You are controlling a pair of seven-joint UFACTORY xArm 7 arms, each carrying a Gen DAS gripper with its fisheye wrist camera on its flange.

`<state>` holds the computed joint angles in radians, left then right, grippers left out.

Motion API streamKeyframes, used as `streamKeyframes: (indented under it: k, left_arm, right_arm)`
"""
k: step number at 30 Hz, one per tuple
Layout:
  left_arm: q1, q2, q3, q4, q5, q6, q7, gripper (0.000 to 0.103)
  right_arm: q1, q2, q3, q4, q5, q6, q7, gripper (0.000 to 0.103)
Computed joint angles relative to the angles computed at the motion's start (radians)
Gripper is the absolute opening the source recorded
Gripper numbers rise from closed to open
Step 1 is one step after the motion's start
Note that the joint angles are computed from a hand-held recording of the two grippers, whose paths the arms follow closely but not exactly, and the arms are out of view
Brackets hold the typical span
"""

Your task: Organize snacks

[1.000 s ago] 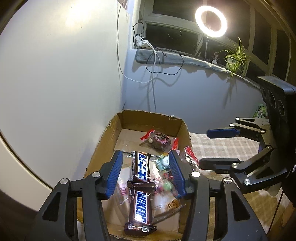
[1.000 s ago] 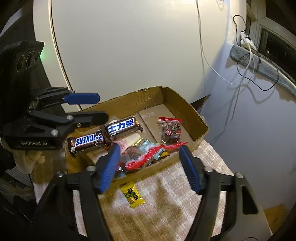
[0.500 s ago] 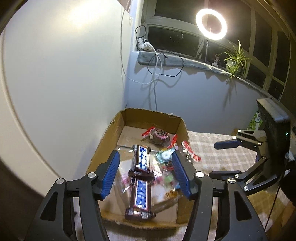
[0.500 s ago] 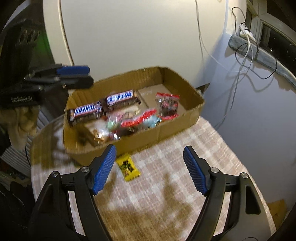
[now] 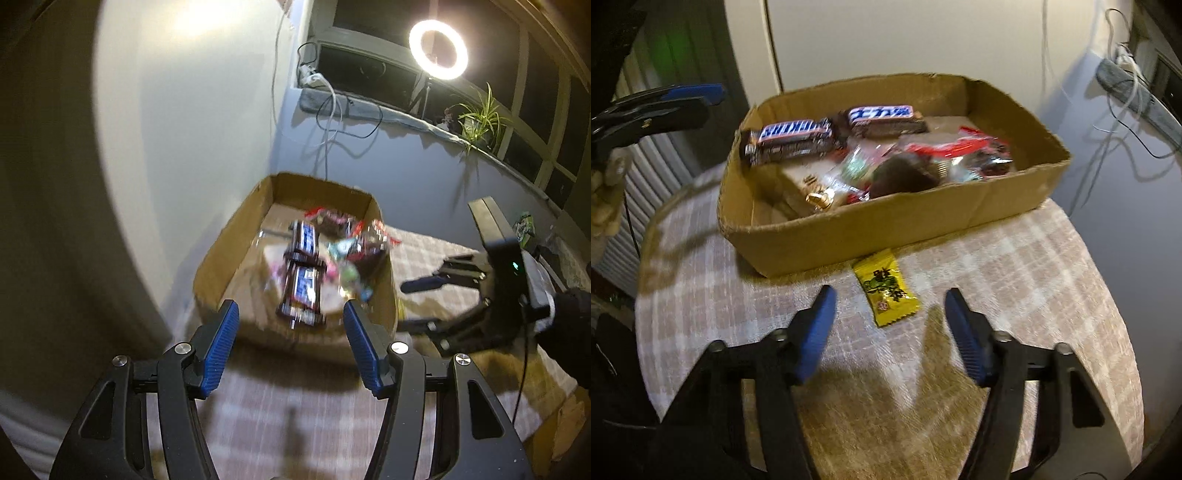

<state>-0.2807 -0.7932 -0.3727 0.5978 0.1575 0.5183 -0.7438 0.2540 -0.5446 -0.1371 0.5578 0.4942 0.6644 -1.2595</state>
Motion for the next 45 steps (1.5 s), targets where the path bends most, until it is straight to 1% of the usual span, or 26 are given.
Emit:
streamKeyframes:
  k: [5, 6, 7, 9, 11, 14, 21, 26, 31, 34, 39, 45]
  left_arm:
    - [-0.028, -0.068, -0.007, -0.055, -0.030, 0.034, -0.047, 0.058]
    - [-0.031, -0.075, -0.008, -0.062, -0.033, 0.039, -0.054, 0.058]
    - [-0.033, -0.081, -0.009, -0.067, -0.035, 0.044, -0.060, 0.058]
    - [-0.037, -0.089, -0.009, -0.078, -0.040, 0.047, -0.072, 0.058]
    - [-0.039, -0.093, -0.010, -0.086, -0.043, 0.043, -0.083, 0.058]
    - [-0.044, -0.095, -0.010, -0.094, -0.044, 0.033, -0.092, 0.058]
    - [-0.057, -0.097, -0.009, -0.105, -0.044, 0.008, -0.099, 0.058]
    - [-0.061, -0.095, -0.007, -0.109, -0.048, -0.004, -0.102, 0.058]
    - [-0.058, -0.094, -0.014, -0.102, -0.039, -0.002, -0.099, 0.058]
    - [-0.061, -0.090, -0.019, -0.097, -0.034, 0.019, -0.094, 0.058]
    - [-0.066, -0.093, -0.025, -0.096, -0.030, 0.041, -0.095, 0.058]
    - [-0.072, -0.113, -0.028, -0.106, -0.019, 0.078, -0.087, 0.058]
  right_arm:
    - [0.011, 0.025, 0.027, -0.003, -0.025, -0.034, -0.005, 0.050]
    - [0.013, 0.031, 0.031, 0.000, -0.030, -0.035, -0.005, 0.047]
    - [0.014, 0.036, 0.037, 0.000, -0.039, -0.036, -0.003, 0.042]
    - [0.014, 0.040, 0.047, 0.000, -0.054, -0.033, 0.007, 0.034]
    - [0.017, 0.041, 0.054, -0.003, -0.061, -0.039, 0.016, 0.034]
    - [0.016, 0.033, 0.051, -0.007, -0.068, -0.025, 0.028, 0.026]
    - [0.013, -0.036, 0.037, -0.066, -0.078, -0.038, 0.035, 0.025]
    - [-0.001, -0.122, -0.005, -0.107, -0.090, -0.004, 0.029, 0.025]
    - [-0.022, -0.174, -0.032, -0.091, -0.095, 0.040, 0.036, 0.025]
    - [-0.035, -0.230, -0.046, -0.079, -0.096, 0.089, 0.048, 0.025]
    - [-0.012, -0.258, -0.055, -0.012, -0.056, 0.145, 0.086, 0.025]
    - [0.067, -0.159, -0.010, 0.094, 0.037, 0.041, 0.148, 0.025]
